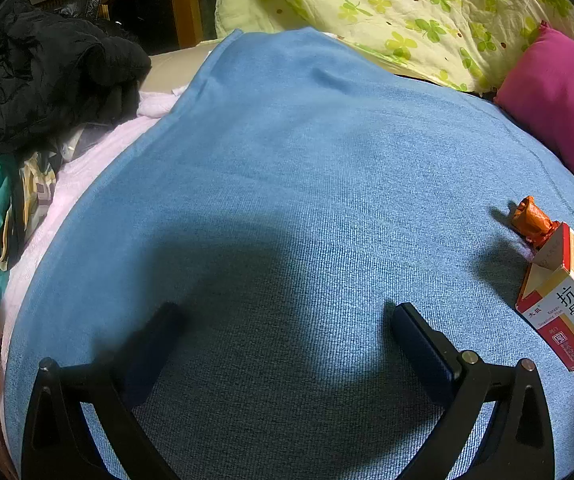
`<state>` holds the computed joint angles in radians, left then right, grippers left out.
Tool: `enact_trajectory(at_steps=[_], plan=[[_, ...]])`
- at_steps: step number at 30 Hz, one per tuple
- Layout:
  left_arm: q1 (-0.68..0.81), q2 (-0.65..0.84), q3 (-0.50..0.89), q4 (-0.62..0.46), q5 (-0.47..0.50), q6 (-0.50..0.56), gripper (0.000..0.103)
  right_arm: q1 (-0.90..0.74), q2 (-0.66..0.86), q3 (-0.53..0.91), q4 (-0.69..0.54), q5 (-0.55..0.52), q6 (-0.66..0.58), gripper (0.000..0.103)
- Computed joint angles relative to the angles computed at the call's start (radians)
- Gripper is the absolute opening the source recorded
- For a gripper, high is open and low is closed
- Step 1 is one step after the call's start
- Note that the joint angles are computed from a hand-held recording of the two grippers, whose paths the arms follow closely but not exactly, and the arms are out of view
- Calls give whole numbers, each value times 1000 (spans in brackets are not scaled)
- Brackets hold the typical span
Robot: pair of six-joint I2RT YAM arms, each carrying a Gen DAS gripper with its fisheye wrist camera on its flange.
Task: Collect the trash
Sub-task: 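Close the right tool on the orange plastic wrapper, then grasp the white-and-red medicine box with the left tool while the right tool lifts the orange wrapper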
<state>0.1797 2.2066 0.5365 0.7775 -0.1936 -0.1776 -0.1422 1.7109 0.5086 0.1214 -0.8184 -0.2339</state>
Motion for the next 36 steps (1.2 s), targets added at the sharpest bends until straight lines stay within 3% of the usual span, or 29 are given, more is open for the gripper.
enact_trajectory(at_steps=[12,23,29,33,36], plan=[[-2,0,0,-1,-1,-2,103,118,52,62,73,27,77,72],[-2,-1,0,-3,-1,-3,103,227,320,313,103,76,179,72],[-3,1,1,-3,-5,-2,103,274,496,586,-4,126,215,70],[-6,-15,3,-38,-6,-22,103,324,629,805,-164,159,146,58],[0,-37,-12,-60,19,-26,103,362,716,949,-289,192,82,56]])
